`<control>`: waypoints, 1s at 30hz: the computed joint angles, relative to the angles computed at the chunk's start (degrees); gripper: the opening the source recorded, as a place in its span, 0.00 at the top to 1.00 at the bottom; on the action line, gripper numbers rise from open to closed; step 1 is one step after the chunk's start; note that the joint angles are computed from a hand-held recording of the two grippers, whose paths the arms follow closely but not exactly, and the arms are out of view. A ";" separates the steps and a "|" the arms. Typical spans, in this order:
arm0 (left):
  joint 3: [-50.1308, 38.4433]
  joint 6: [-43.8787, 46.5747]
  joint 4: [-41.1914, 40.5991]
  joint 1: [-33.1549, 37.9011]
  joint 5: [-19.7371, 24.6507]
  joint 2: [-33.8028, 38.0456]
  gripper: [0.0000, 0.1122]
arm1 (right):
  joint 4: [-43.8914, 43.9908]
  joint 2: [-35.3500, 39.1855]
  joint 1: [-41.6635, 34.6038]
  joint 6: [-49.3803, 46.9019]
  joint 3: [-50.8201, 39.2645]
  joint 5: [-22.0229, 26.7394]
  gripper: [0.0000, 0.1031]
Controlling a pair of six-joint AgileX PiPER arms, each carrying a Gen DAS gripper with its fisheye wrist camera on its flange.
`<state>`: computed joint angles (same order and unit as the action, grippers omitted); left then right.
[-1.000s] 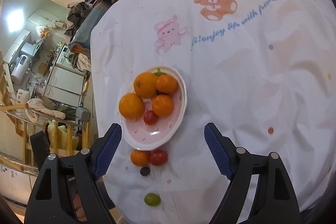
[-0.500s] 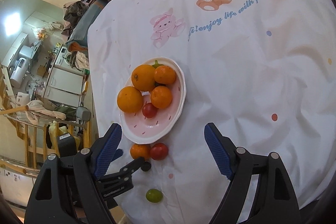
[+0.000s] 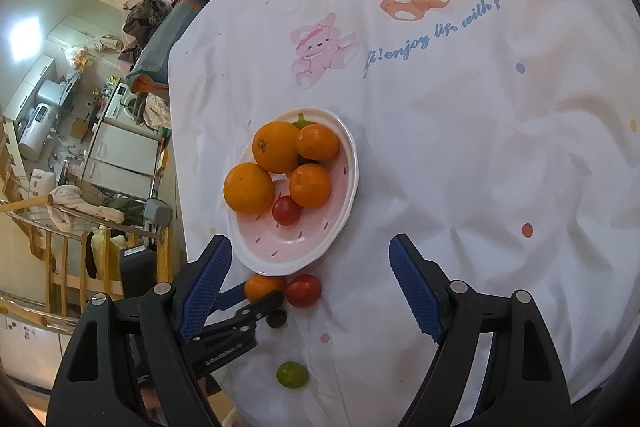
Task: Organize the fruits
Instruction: 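Grasp a mandarin beside the plate with the left tool and lift it, then hold the mandarin in the left tool while the right tool grasps the dark plum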
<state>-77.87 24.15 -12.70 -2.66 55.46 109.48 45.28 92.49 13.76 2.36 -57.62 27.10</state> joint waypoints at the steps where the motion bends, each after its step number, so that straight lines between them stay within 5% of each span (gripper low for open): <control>1: 0.12 -0.03 -0.40 0.47 0.32 -0.50 0.68 | -0.48 0.12 0.03 0.51 -0.18 0.05 0.19; 13: -1.06 -1.77 -3.62 8.79 -0.94 -6.65 0.68 | -12.29 3.87 8.22 10.20 -3.85 2.53 0.21; 18: -5.39 -3.31 -7.73 14.05 3.95 -4.61 0.68 | -14.40 8.94 14.85 10.35 -9.03 4.26 0.48; 30: -7.94 -3.91 -8.54 15.81 6.74 -3.22 0.68 | -27.14 23.66 21.92 19.56 -25.10 13.09 0.61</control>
<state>-85.81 20.24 -21.24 13.16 62.20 106.26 18.14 116.15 35.67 21.92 -82.71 40.19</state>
